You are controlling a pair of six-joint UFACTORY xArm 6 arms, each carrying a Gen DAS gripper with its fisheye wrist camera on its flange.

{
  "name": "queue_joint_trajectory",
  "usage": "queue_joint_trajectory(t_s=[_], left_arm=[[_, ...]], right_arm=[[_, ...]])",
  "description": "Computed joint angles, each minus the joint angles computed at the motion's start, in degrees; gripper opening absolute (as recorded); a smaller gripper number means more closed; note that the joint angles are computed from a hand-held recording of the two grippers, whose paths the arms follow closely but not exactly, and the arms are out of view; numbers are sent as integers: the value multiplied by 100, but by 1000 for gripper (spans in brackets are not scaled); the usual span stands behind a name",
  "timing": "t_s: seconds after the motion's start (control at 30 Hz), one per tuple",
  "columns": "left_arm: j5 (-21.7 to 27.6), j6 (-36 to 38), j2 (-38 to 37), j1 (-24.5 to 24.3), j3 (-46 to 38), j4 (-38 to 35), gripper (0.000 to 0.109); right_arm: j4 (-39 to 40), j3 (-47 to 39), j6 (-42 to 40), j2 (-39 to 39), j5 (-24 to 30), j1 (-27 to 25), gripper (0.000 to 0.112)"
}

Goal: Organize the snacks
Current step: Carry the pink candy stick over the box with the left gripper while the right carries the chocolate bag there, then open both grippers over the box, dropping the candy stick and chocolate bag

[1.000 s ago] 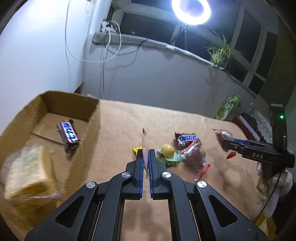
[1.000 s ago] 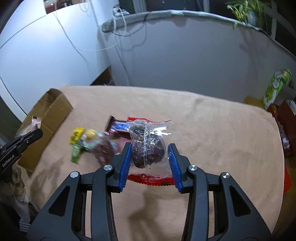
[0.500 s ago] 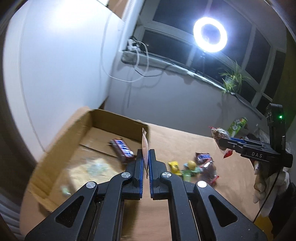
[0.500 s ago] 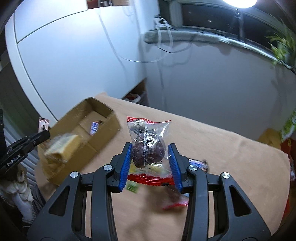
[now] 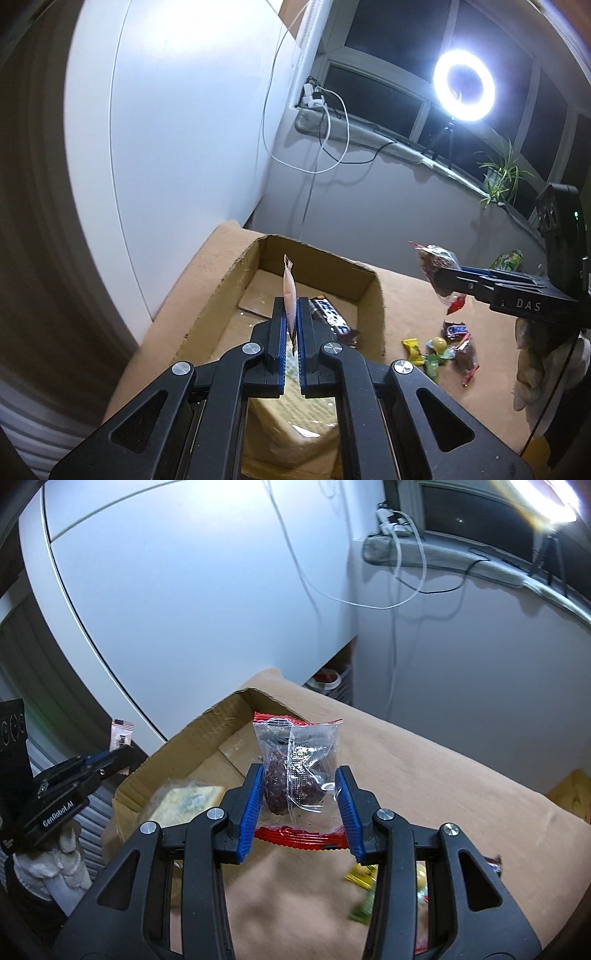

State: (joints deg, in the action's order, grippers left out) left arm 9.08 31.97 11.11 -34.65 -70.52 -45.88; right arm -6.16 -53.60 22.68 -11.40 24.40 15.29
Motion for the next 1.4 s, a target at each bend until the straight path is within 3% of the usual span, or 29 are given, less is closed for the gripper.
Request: queue_joint_trajectory(t_s=[0.6, 0.67, 0.73, 0.8, 1.4], left_arm=[[462, -455, 627, 179, -573, 443, 4], [483, -481, 660, 186, -611, 437, 7], [467, -604, 666, 197, -605, 516, 20], [492, -692, 660, 209, -600, 566, 29], [342, -258, 217, 29, -247, 69, 29]], right_arm=[[533, -996, -443, 1279, 184, 230, 42], [293, -1045, -265, 1323, 199, 242, 54], [198, -1037, -160, 1308, 161, 247, 70], [135, -998, -106, 1269, 99, 251, 72], [-295, -301, 190, 228, 145, 141, 72]])
